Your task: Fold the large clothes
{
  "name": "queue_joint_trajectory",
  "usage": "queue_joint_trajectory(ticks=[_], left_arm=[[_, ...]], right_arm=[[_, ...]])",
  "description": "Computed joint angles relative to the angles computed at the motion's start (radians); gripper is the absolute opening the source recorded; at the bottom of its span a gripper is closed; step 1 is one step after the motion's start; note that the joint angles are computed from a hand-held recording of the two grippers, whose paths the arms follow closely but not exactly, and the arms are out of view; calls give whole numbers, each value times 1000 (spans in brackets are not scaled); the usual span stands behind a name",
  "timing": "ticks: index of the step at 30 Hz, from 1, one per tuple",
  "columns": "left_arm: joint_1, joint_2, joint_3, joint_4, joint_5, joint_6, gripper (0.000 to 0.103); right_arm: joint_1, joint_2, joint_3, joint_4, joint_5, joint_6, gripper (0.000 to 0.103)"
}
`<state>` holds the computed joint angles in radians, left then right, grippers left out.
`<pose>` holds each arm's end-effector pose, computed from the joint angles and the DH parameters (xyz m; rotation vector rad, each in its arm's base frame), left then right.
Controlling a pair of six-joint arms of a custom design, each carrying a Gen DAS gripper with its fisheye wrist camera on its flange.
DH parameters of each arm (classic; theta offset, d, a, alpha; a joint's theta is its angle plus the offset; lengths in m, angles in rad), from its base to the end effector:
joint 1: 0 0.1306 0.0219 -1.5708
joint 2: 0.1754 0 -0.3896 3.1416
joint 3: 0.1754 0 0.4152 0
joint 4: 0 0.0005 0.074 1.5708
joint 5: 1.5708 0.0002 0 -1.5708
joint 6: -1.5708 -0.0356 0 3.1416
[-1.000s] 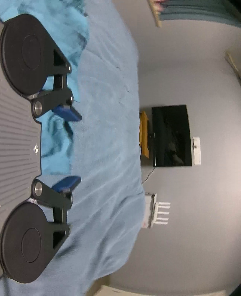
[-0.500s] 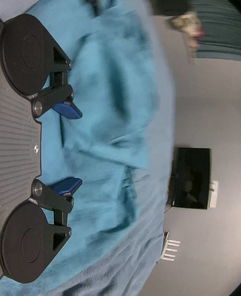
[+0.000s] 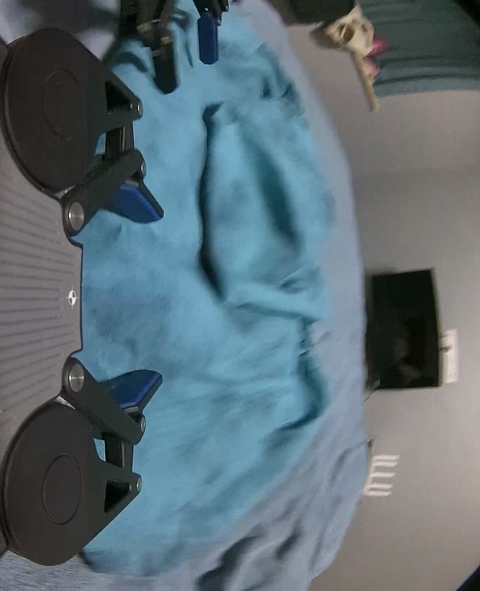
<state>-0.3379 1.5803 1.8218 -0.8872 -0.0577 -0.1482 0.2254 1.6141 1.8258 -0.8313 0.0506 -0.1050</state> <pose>0.5515 -0.1922 0.5468 0.5022 2.1579 -0.0410 0.5867 0.1322 0.5344 -0.1034 2.1901 0.1309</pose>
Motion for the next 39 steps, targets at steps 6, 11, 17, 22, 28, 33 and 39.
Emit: queue_joint_trajectory(ticks=[6, 11, 17, 22, 28, 33, 39], left_arm=[[20, -44, -66, -1, 11, 60, 83], [19, -75, -114, 33, -8, 39, 84], [14, -79, -135, 59, -21, 40, 87], [22, -82, -141, 64, 0, 49, 87], [27, -81, -146, 70, 12, 58, 88], [20, -85, -140, 73, -3, 75, 88], [-23, -48, -65, 114, 24, 148, 88]], right_arm=[[-19, -62, -63, 18, -19, -183, 92], [-58, -183, -198, 72, -77, -501, 90], [-109, -170, -228, 52, -143, -695, 87], [-129, -153, -266, 166, -154, -763, 89], [-173, -103, -282, 333, -195, -852, 81], [-147, -130, -283, 337, -124, -810, 44], [-149, -162, -293, 391, -139, -737, 44]])
